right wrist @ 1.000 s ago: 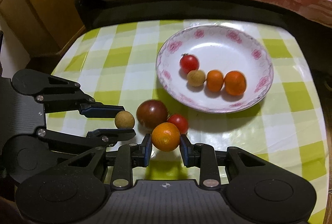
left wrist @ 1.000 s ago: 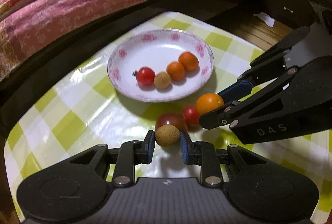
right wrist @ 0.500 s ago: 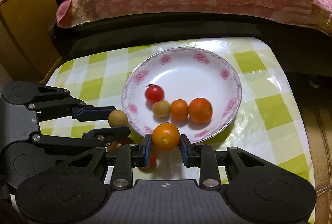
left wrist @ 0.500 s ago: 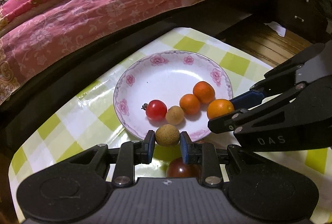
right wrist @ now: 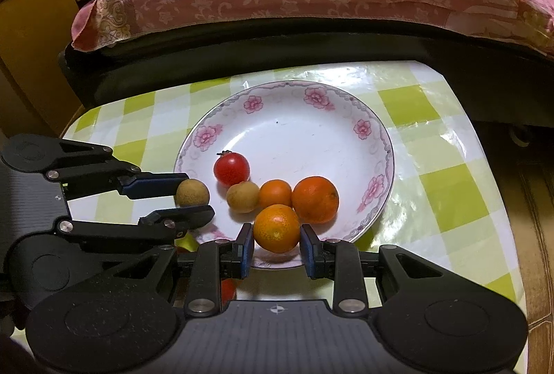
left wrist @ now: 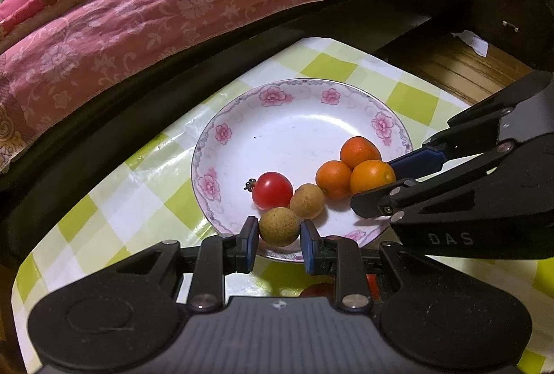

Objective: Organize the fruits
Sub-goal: 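Lower the longan and tangerine into the plate and open both grippers, then move the left gripper to the dark tomato while the right gripper approaches the cherry tomato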

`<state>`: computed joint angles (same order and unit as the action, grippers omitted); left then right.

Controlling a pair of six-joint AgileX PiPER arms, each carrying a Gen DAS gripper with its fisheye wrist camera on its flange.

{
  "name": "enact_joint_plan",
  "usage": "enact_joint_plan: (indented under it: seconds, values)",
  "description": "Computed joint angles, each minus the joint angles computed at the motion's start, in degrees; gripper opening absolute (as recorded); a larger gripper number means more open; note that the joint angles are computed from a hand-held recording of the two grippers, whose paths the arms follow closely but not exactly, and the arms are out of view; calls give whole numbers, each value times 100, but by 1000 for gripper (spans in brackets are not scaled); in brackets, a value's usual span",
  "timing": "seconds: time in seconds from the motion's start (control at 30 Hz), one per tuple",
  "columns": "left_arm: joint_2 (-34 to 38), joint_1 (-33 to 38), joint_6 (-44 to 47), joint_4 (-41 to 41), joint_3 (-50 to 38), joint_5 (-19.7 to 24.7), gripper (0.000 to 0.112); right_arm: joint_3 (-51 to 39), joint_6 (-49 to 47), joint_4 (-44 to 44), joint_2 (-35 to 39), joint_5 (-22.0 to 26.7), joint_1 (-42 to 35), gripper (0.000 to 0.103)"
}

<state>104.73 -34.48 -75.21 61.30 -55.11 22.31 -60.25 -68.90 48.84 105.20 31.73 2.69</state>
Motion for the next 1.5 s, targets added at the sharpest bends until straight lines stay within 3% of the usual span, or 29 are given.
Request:
enact_joint_plan:
  seconds: [0.43, 0.57, 1.07, 1.23, 1.5]
  values:
    - [84, 78, 9, -104, -98, -23, 34, -66, -384, 390, 212, -216, 28, 30]
    - [66, 71, -123, -10, -94, 22, 40, -19, -593, 601, 155, -251, 13, 30]
    - [-466, -28, -390, 215, 344, 11, 42, 212, -993, 951, -232, 2, -140, 30]
    - [-817, -42, 162, -284, 713, -227, 42, 339, -943, 662, -468, 227, -233, 30]
    - [-1231, -126, 1540, -1389, 1168, -552, 43, 468, -964, -220, -717, 1063, -382, 31]
